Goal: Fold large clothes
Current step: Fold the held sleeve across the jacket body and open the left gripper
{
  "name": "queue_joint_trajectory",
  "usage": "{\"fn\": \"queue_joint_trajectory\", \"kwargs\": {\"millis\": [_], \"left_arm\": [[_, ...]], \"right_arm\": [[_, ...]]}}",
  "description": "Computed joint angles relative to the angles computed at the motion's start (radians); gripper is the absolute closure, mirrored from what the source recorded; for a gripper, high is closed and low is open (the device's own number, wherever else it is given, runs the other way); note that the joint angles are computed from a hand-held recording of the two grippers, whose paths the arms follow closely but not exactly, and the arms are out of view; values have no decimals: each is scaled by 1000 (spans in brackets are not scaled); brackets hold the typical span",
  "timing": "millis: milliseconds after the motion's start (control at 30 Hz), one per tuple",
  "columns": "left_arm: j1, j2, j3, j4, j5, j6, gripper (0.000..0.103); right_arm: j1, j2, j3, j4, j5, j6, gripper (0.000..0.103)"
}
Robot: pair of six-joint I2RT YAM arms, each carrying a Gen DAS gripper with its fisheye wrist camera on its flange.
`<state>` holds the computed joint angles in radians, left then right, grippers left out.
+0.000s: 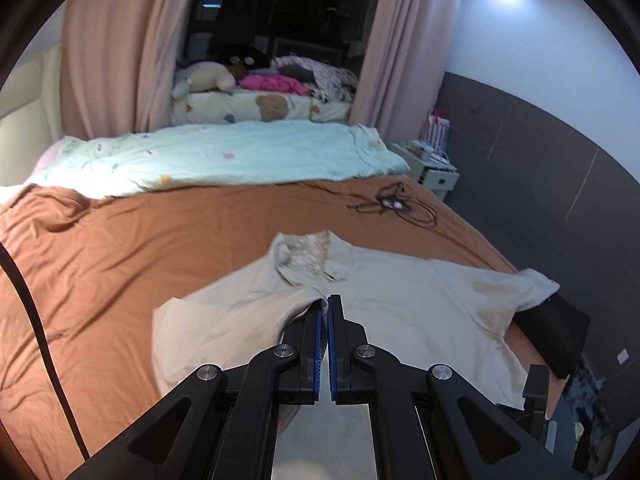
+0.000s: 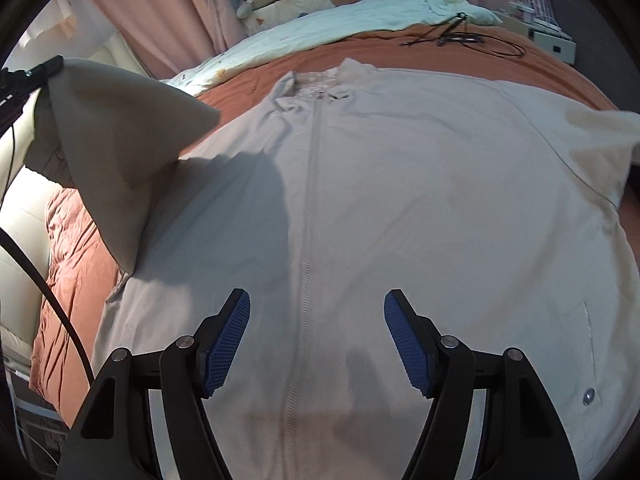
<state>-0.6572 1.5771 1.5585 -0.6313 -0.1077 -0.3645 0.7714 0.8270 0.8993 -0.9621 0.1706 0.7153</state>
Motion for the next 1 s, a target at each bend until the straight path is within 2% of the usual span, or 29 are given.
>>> {"fn": "queue_joint_trajectory", "kwargs": {"millis": [100, 167, 200, 233, 300, 467, 533, 567, 700, 900, 1000], "left_arm": [[-46, 77, 32, -14, 13, -19, 100], [-76, 158, 95, -73, 10, -42, 88], [-80, 186, 106, -85, 37, -55, 68], [-80, 198, 98, -84, 69, -69, 39], [-79, 201, 62, -73, 115, -92, 18], [-85, 147, -33, -84, 160, -102, 17], [-88, 99, -89, -76, 167, -90, 5], [-87, 77, -112, -76, 170, -87, 2], [-71, -41, -227, -72, 151, -110, 1], [-21, -212, -403, -97, 42, -140, 2], [24, -303, -496, -110, 30, -143, 2]], "right_arm": [[20, -68, -7, -76, 38, 41, 35], [23, -116, -11, -114, 42, 51, 35], [38, -129, -8, -131, 53, 65, 35], [36, -138, -5, -140, 54, 62, 35], [51, -148, 7, -159, 64, 68, 35], [116, -129, 21, -135, 81, 91, 35], [186, -104, 32, -121, 115, 120, 35], [207, -94, 37, -111, 120, 128, 35], [306, -45, 57, -71, 158, 159, 35], [318, 83, 74, 21, 127, 48, 35], [273, 208, 107, 70, 86, -31, 35]]}}
